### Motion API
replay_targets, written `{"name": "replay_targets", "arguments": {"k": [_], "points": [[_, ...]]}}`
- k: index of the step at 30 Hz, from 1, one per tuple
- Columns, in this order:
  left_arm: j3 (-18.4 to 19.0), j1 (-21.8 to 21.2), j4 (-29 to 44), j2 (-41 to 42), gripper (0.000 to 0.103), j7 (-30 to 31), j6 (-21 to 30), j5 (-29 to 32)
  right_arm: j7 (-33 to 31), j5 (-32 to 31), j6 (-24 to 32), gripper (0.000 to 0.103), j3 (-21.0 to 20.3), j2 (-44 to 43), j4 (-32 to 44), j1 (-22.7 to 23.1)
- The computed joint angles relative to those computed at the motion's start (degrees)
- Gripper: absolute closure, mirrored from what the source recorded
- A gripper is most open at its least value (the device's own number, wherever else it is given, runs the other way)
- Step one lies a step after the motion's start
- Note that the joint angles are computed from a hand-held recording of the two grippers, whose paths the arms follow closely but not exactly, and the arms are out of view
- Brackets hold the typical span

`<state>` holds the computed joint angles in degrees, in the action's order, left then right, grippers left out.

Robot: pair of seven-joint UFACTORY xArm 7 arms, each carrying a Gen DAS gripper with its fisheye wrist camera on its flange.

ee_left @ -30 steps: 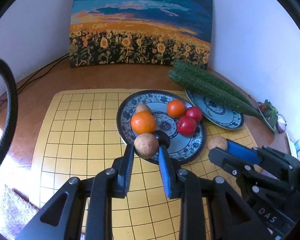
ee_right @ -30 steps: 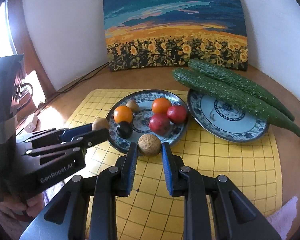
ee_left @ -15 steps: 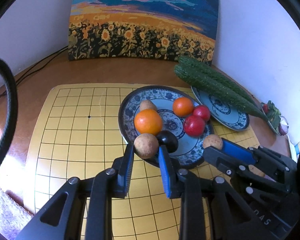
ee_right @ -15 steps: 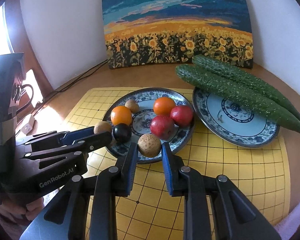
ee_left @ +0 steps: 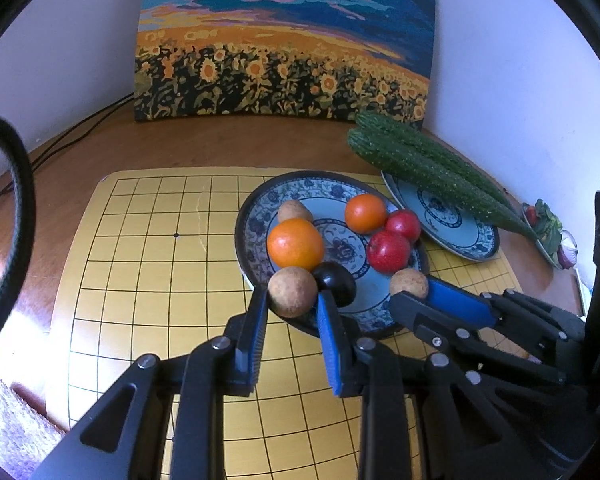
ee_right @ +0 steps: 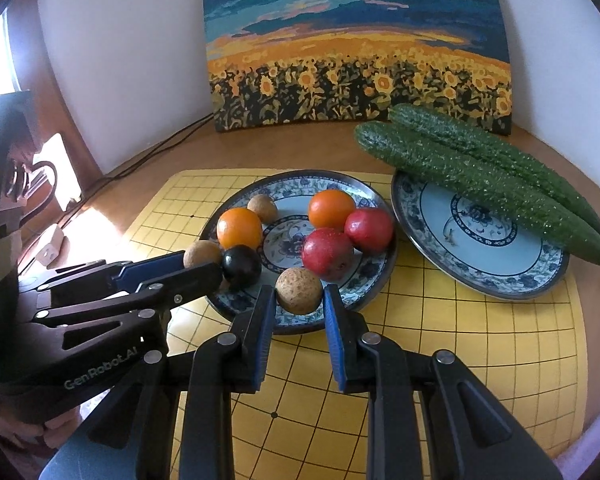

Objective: Organize fruits
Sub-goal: 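Lower both fruits onto the plate and open both tools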

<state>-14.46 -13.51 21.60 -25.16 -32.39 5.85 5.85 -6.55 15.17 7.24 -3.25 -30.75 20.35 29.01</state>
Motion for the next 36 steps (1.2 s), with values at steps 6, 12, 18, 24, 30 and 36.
{"name": "replay_targets", "arguments": {"k": [6, 12, 18, 24, 30, 36], "points": [[-0.1, 0.1, 0.1, 0.1, 0.077, -0.1, 0.1, 0.2, 0.1, 0.0, -0.6, 0.077, -0.1, 0.8, 0.0, 0.1], [-0.1, 0.1, 0.2, 0.0, 0.077, -0.2, 0.1, 0.3, 0.0, -0.3, -0.9, 0.077, 0.1, 1.2, 0.1, 0.1], [0.3, -0.2, 0.0, -0.1, 0.077, 0.1, 0.0, 0.1, 0.1, -0.9, -1.0, 0.077, 0.6, 1.3, 0.0, -0.1], [0.2, -0.2, 0.0, -0.1, 0.077, 0.1, 0.0, 0.0, 0.1, -1.0, -1.1, 0.077, 0.4, 1.3, 0.0, 0.1], [0.3, -0.3, 0.0, -0.1, 0.077, 0.3, 0.0, 0.0, -0.1, -1.0, -1.0, 0.077, 0.2, 1.3, 0.0, 0.4], [0.4, -0.3, 0.0, -0.1, 0.077, 0.3, -0.1, -0.1, 0.0, -1.1, -1.0, 0.077, 0.5, 1.3, 0.1, 0.2]]}}
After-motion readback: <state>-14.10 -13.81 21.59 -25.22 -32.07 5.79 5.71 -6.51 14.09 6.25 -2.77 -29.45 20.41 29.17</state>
